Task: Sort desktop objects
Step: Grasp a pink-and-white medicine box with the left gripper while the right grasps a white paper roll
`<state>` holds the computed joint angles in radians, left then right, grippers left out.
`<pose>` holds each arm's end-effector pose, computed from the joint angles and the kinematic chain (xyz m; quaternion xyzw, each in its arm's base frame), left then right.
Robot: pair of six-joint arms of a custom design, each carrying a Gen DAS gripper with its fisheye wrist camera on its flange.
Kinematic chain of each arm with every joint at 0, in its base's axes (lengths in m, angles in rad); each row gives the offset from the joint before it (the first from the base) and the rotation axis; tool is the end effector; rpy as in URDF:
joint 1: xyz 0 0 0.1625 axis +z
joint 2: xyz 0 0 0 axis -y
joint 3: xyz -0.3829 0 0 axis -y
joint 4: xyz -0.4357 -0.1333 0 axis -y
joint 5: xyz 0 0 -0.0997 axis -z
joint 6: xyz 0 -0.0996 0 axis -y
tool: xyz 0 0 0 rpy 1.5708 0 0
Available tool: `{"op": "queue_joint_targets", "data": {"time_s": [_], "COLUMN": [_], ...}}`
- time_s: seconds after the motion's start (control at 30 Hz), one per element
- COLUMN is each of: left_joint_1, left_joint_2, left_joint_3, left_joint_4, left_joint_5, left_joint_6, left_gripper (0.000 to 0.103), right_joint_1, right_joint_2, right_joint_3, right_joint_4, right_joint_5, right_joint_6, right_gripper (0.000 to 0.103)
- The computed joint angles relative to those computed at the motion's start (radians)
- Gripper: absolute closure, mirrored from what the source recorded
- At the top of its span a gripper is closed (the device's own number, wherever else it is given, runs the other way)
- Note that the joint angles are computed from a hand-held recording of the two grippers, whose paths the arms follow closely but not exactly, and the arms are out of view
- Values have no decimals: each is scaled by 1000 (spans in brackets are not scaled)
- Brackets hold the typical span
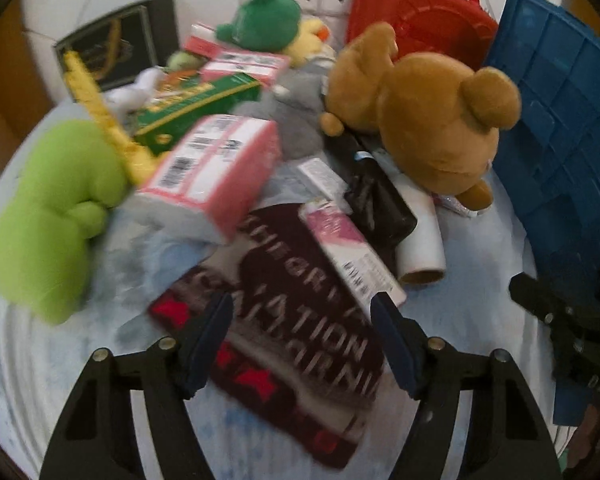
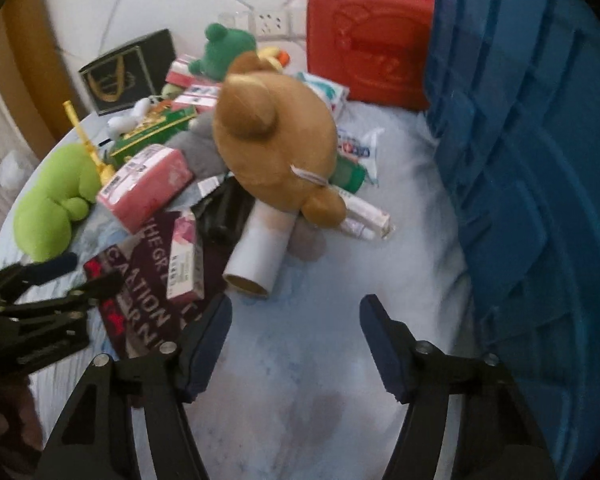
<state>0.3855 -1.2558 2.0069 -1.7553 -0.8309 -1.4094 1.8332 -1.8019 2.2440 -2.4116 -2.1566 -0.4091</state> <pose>-0.3710 -0.3669 0.1136 0.0003 0.9009 -0.2639 0.3447 0.1872 -0.3952 0.3110 0.2552 -0.9049 0.1684 0.2961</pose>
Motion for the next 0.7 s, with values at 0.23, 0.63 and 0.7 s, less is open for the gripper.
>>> {"op": "queue_joint_targets", "data": {"time_s": [0.23,0.63,0.7], "left_joint_1": [110,154,153], "left_joint_2": [87,85,94], "left_joint_3": [-18,-24,-33], "left_joint_4": [-222,-147,-136], "left_joint_5": [-50,-5,3], "left_joint_6": [216,249,243], "left_gripper": [32,50,55], "right_joint_1": [-39,-81,-85], "right_joint_2": [130,307,326], "right_joint_3": [-68,-126,-127], "right_joint_4": [-23,-23,-38], "right_joint_5": [14,52,33], "right_joint_6": [46,95,84], "right_gripper": [36,39,41]}}
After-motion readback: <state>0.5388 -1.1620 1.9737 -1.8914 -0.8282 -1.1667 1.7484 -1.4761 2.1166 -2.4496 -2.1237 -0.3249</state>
